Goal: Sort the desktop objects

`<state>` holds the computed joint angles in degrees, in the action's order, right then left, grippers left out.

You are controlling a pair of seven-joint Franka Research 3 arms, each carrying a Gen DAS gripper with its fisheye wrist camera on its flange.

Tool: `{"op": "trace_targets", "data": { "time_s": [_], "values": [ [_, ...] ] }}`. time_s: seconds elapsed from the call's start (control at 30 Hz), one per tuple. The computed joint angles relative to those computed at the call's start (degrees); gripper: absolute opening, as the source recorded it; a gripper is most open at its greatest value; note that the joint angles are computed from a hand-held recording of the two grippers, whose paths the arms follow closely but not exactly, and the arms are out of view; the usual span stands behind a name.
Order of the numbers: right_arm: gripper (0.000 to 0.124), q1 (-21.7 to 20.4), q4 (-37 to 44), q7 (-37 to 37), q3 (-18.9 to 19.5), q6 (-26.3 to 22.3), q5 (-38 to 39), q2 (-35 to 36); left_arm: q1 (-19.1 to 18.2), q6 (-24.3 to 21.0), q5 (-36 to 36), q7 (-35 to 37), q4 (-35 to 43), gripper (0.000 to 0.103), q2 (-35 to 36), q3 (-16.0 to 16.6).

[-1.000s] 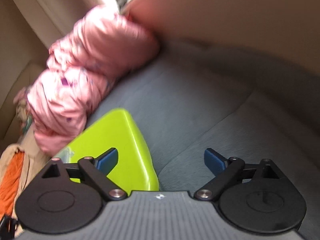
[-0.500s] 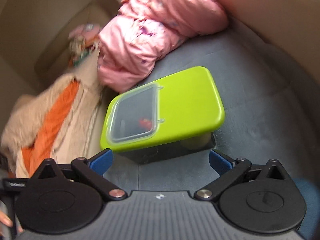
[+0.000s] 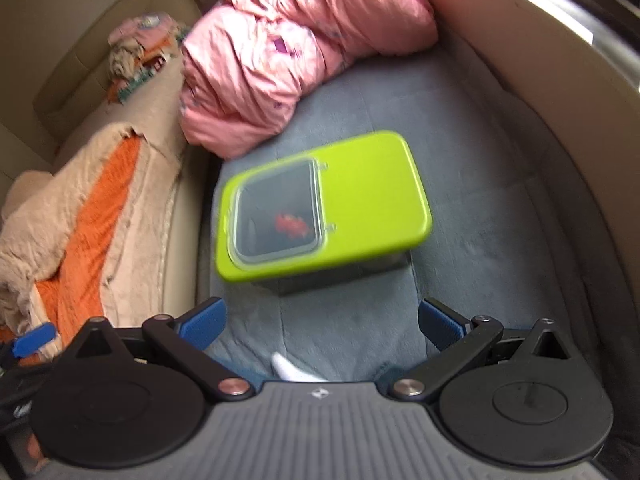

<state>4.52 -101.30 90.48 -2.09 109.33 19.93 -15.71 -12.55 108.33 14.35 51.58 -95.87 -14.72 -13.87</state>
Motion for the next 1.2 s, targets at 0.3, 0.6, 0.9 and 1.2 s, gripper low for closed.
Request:
{"op": "trace_targets", "data": {
  "time_s": [0.3,0.6,0.9,1.2],
  "values": [
    [0.103,1.89,1.33,-1.04,1.94,-4.91,-3.28,0.35,-0.04,0.42,-4.47,1.77,-0.57,0.103,0.48,1.35],
    [0.103,2.26,3.06,0.83,2.30,-6.75,-4.51,1.64,1.16,0.73,-7.35,-0.47,-1.51,0.103,0.35,2.44],
    [0.103,2.50,3.67,0.88,2.17,-9.02,-4.57,2.39,1.09,1.13,-7.81,1.04,-1.89,0.103,0.48,2.28],
    [0.103,2.62,3.93,1.14,2.40,-9.38,-5.28,2.50,1.06,0.29,-9.23,1.57,-1.71,0.103,1.09,2.49]
  ]
}}
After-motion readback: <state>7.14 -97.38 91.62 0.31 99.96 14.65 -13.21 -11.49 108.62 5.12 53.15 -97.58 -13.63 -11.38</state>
